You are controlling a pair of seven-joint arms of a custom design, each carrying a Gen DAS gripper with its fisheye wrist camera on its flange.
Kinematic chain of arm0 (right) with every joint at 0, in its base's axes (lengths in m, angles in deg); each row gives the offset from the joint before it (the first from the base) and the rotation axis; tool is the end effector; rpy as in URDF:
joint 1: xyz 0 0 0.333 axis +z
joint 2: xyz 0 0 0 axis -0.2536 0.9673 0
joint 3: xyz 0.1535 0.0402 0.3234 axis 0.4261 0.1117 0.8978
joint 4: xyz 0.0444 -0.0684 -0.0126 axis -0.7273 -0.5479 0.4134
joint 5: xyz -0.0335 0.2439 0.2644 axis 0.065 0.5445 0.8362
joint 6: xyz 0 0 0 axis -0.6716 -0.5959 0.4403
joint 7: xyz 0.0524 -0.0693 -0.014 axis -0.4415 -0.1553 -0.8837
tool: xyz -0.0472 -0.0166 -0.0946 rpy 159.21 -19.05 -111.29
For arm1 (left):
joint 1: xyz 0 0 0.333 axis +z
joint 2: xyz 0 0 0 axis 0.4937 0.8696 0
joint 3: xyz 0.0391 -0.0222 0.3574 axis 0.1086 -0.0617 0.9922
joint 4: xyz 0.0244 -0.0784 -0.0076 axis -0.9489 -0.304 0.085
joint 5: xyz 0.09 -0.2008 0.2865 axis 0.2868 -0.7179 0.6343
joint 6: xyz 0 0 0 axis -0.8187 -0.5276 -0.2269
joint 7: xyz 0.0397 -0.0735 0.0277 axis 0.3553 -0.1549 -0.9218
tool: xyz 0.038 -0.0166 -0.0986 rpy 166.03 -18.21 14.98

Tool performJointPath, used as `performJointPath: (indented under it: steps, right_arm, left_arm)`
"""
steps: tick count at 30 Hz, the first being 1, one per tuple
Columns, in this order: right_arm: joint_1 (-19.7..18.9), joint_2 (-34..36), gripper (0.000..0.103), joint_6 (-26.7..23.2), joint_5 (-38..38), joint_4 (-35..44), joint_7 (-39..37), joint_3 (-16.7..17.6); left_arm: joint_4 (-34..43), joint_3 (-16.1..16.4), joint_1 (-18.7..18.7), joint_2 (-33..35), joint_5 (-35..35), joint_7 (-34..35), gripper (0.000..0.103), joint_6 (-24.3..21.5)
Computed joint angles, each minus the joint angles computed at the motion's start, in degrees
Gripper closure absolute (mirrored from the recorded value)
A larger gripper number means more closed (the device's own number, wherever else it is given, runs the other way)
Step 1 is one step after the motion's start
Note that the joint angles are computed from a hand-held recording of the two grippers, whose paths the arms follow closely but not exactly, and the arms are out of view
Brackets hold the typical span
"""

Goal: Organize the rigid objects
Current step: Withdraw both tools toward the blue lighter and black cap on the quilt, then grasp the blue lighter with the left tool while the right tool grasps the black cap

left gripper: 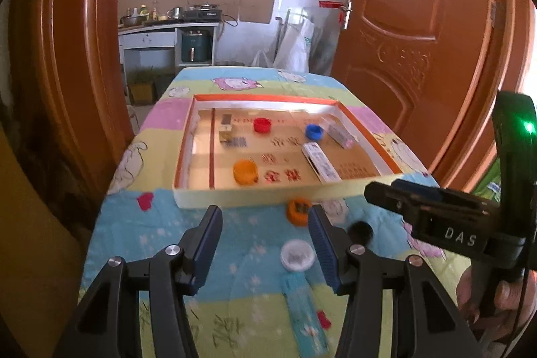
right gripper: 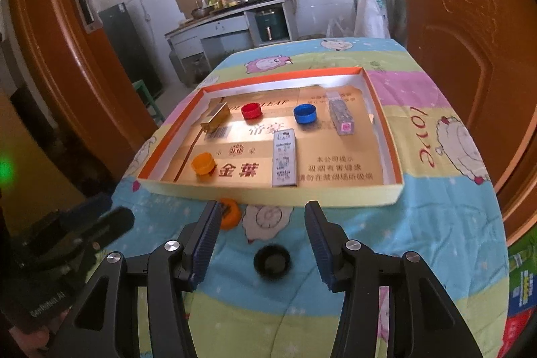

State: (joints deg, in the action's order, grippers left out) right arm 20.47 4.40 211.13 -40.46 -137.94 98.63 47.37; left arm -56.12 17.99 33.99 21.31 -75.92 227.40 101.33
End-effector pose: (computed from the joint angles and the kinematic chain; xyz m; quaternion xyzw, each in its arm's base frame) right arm 0.6408 0.2454 0.3925 -0.5488 0.7340 -0.2125 0.3389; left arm 0.6724 -0.1405 0.4169 -0.4561 0.7834 -0.3951 0.1485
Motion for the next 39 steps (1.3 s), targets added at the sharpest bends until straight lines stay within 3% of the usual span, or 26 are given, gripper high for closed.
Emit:
performJointPath:
  steps: [3,11,17,24,31,36,39]
  right_arm:
    - [3.5,-1.1,0.05,0.6,-1.6,-2.3,2.2,-3.6]
    - [11.5,-3.0,0.045,4.6,-1.9,-8.8,6.5,-12.6]
    - [14.0,-3.6,0.042,5.8,1.0,-12.8,5.6,-14.6]
    - [18.0,-3.4,0.042,7.3,6.1,-15.4,3.0,-18.4]
    - [17.2,-3.1,0.042,7.0,10.8,-15.2,-1.8,-16.7]
    - [16.4,-2.8,0.042,7.0,14.2,-15.1,-5.1,-15.3]
    - [15.2,-2.7,0.042,6.6,16.2,-14.7,-7.1,-13.7]
  left_arm:
    - [-2.8,-2.4,1.8,-1.1,-2.9,3.8,0.05,1.0]
    - [-8.4,-4.5,3.4,-3.5,-12.0,13.5,0.049,0.9]
    - [-10.3,-1.1,-0.2,-4.3,-14.9,16.2,0.046,-0.8]
    - [-9.7,2.3,-4.1,-3.0,-13.7,12.8,0.046,2.4]
    - [-8.0,4.0,-6.1,-0.3,-5.2,3.1,0.046,5.6]
    - [-8.0,1.0,-3.4,0.6,-2.1,0.2,0.046,6.9]
    - [-8.7,-0.2,-2.5,0.7,-0.4,-1.8,0.058,8.9]
